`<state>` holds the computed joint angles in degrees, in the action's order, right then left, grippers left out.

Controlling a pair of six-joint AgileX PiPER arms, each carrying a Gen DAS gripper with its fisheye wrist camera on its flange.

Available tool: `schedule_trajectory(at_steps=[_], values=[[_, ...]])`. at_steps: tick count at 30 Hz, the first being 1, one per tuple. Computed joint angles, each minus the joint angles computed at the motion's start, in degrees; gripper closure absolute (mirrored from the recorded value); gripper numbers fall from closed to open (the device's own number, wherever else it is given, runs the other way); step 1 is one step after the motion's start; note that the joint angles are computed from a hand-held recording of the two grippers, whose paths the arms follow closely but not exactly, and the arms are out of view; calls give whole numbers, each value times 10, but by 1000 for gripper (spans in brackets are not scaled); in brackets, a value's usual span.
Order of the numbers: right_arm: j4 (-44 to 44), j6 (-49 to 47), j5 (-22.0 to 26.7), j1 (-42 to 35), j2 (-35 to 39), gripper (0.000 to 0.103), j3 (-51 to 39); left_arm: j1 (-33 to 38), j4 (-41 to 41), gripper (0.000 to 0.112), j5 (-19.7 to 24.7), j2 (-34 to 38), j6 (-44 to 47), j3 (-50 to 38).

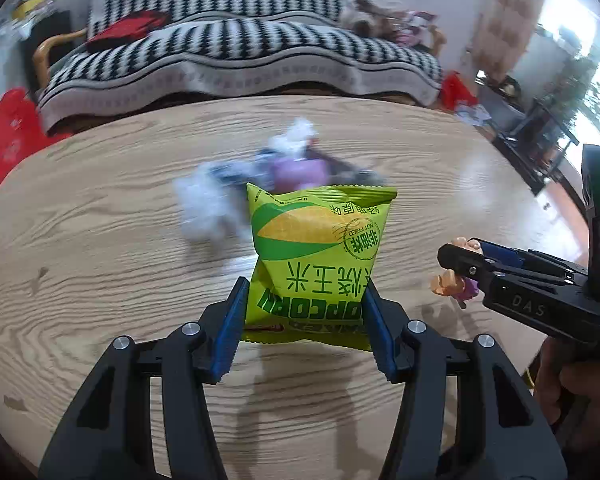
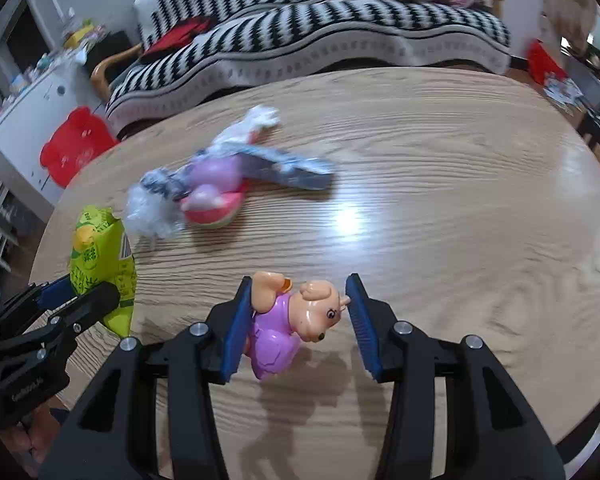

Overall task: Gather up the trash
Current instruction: 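Grasp the yellow popcorn bag with left tool while right tool grasps pink toy pig, then carry both items over the black bin and open both tools to drop them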

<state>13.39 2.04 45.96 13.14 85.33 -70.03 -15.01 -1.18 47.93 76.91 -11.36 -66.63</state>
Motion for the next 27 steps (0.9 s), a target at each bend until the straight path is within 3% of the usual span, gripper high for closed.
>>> schedule_trajectory(at_steps=[7, 14, 20, 27], values=[[93, -147, 48, -214, -100, 56, 72, -153, 58, 59, 1, 54, -95, -63], [185, -320, 124, -480, -132, 56, 100, -312, 76, 59, -1, 168, -146, -181], [230, -450, 188, -721, -82, 56, 80, -408, 64, 59, 5, 290, -139, -314], [235, -517, 217, -928, 41, 56, -4, -471, 32, 59, 29, 428, -101, -469]])
